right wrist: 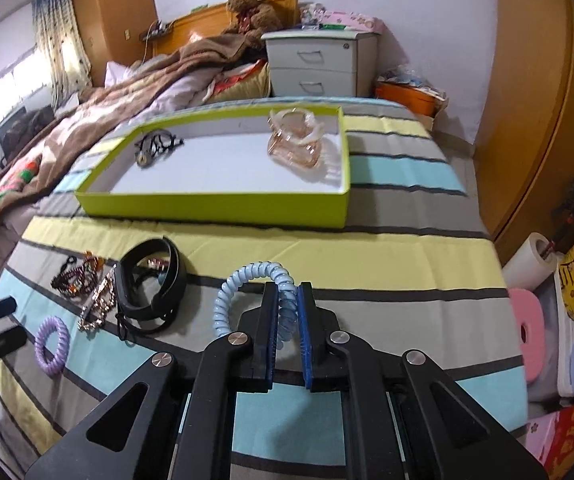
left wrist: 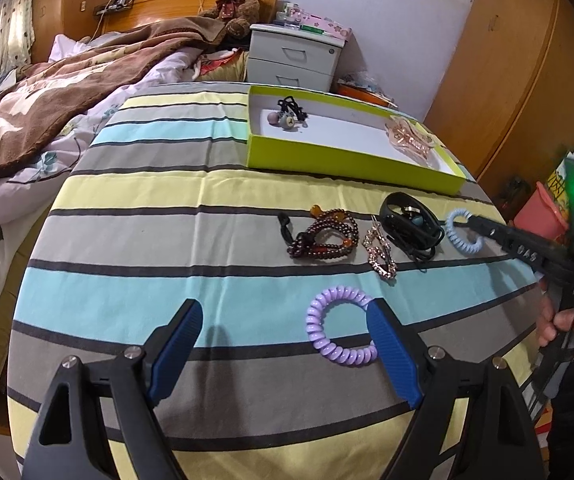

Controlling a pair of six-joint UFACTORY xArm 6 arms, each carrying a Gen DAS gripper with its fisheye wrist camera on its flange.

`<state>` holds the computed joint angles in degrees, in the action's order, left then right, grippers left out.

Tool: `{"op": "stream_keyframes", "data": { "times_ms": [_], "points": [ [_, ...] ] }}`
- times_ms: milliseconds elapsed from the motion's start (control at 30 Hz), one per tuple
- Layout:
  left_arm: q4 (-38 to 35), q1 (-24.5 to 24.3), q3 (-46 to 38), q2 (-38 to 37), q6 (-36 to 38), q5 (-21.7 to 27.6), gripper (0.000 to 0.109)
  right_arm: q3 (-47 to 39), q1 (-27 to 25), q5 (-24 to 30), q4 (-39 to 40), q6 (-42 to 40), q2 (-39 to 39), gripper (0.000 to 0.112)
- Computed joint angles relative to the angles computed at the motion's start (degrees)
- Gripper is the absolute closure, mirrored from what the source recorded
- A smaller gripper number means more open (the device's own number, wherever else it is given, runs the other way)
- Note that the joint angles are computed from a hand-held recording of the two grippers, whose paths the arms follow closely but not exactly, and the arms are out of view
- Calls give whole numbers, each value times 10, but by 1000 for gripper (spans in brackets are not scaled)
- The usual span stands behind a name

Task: Organize jewelry
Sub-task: 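Grasp the light-blue coil hair tie with the right gripper while the left gripper grasps the lavender coil tie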

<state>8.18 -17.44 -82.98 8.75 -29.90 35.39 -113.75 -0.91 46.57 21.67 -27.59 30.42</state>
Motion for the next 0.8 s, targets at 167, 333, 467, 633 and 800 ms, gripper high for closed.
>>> {"op": "stream_keyframes", "data": {
  "times_ms": [167,333,467,633,800],
  "points": [
    [7,-7,-17,13,4,10,23,10,-8,-7,21,-9,-13,103],
    [37,-14,-42,28,-9,41,23,22,-15,-14,43,-20,-26,103],
    [55,-21,-59,40,-9,67,24,31,-19,-18,54,-28,-34,102],
    [67,-25,-69,48,-12,82,31,41,-21,-23,68,-40,-43,102],
    [83,-25,-80,55,-21,90,42,48,-20,-26,81,-50,-49,103]
  ]
}}
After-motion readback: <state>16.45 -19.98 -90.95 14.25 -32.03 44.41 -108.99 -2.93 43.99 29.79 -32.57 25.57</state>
